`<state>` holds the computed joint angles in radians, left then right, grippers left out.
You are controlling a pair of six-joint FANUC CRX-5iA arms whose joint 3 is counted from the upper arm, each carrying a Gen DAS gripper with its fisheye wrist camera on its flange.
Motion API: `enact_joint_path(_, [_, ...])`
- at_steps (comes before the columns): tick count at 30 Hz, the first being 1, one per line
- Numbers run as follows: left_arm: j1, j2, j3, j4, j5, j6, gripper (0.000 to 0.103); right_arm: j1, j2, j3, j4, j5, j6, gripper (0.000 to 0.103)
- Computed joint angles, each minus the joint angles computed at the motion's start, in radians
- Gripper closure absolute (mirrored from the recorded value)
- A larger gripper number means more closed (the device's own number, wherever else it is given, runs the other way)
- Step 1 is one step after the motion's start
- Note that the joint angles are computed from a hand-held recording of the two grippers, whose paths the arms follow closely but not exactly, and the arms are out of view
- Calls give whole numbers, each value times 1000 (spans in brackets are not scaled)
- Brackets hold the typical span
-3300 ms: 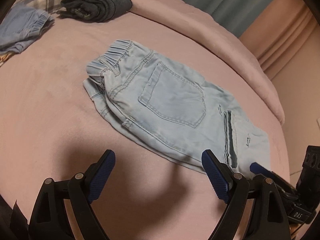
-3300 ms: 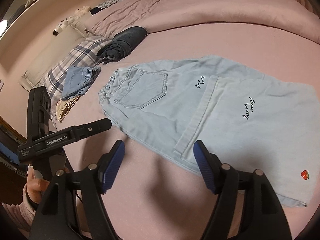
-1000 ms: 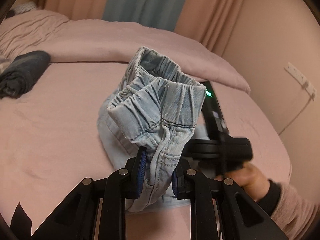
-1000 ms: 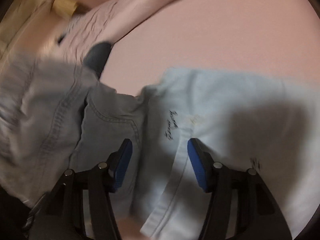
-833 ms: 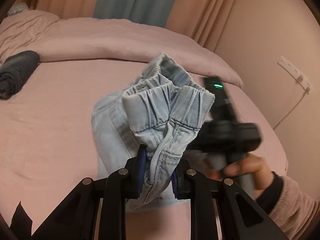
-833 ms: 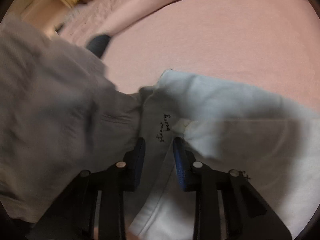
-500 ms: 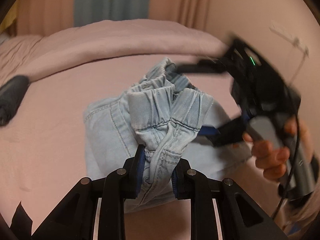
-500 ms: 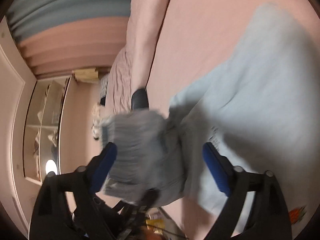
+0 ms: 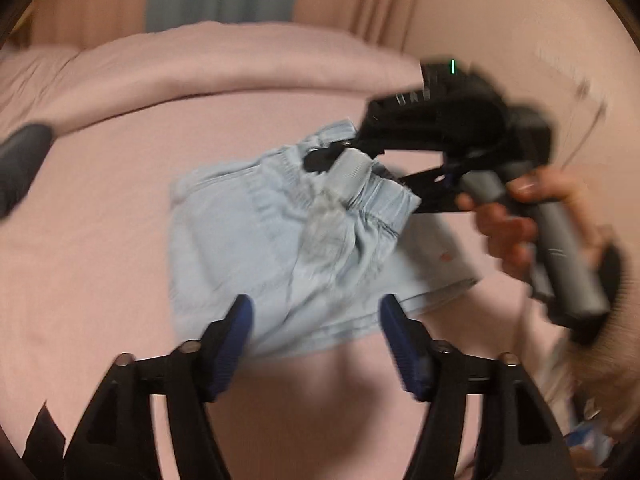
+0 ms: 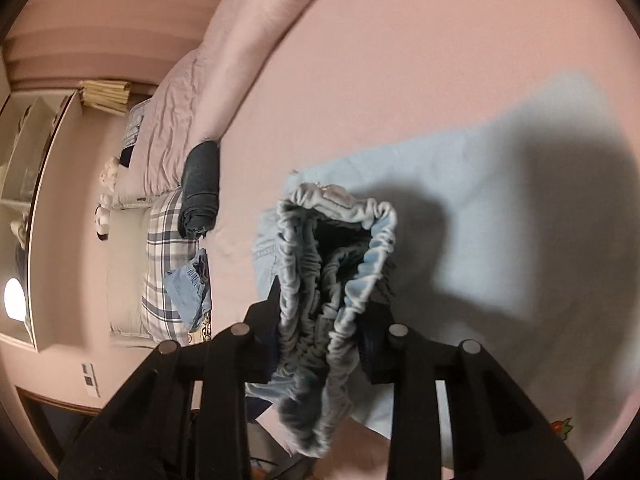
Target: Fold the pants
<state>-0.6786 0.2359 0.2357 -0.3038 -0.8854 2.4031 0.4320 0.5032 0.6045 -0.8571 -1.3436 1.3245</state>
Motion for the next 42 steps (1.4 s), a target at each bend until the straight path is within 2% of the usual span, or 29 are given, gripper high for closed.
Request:
enact_joint_path(1, [7,-55,-59,-18,44,66,15,-11,-3,0,-8,-4,16,72])
enact_joint_path(2, [8,-77,-76,-44,47,111,13,-25,-2,4,-32,-7,44,72])
enact_joint_path(3, [9,-96,-82,-84,23,165,13,-30,11,26,-60,-16,74,72])
enact_joint_path(6, [30,-121,-95,-115,-16,224,13,-33,5,41,-86,-19,151,73])
enact_joint_path(9, [94,-126,-144,-39,72,196,13,-53,-35,3,-108,12,219,73])
enact_joint_path(12, [159,-66,-141,92,127,106,13,-69,-38,-29,-87,38,190,73])
enact_joint_path(16, [180,39,-55,174,121,24,13,-120,-64,-119,-81,74,180,73])
enact_joint_path(18, [196,79,-24,220,105,-29,13,-143,-69,-133,-88,74,181,73])
enact_joint_path(20, [194,128,36,243,55,-49,13,-148,-60,-134,-69,71,185,72])
enact_joint_path(22, [191,152,53,262,51,-63,13,-139,-53,-130,-33,69,166,71])
enact_joint_path(26, [155,222,161,220,-73,-62,13,-154,-54,-164,-33,89,153,65])
enact_joint_path(28, [145,229,171,218,-100,-72,13,-162,-62,-173,-20,83,152,63])
enact_joint_path(30, [143,221,163,215,-100,-70,13,-136,-88,-175,78,97,106,57])
enact_joint_path(32, [130,175,114,187,-96,-33,13,-71,-172,-232,257,214,89,55])
enact_joint_path(33, [127,168,111,176,-93,-15,13,-61,-201,-252,293,249,107,55])
enact_joint_path(34, [126,167,111,168,-82,1,13,-60,-214,-245,276,255,136,57])
enact_joint_path(36, [121,143,87,154,-57,36,13,-89,-212,-192,136,199,231,64])
enact_joint_path(37, [121,135,82,151,-49,43,13,-89,-204,-175,112,181,247,72])
enact_joint_path(38, [117,131,79,149,-44,43,13,-82,-191,-153,91,160,261,76])
enact_joint_path(40, [110,131,77,149,-49,26,13,-65,-167,-122,80,116,269,78])
enact_joint_path(42, [103,123,59,145,-56,20,13,-36,-166,-140,131,95,259,79])
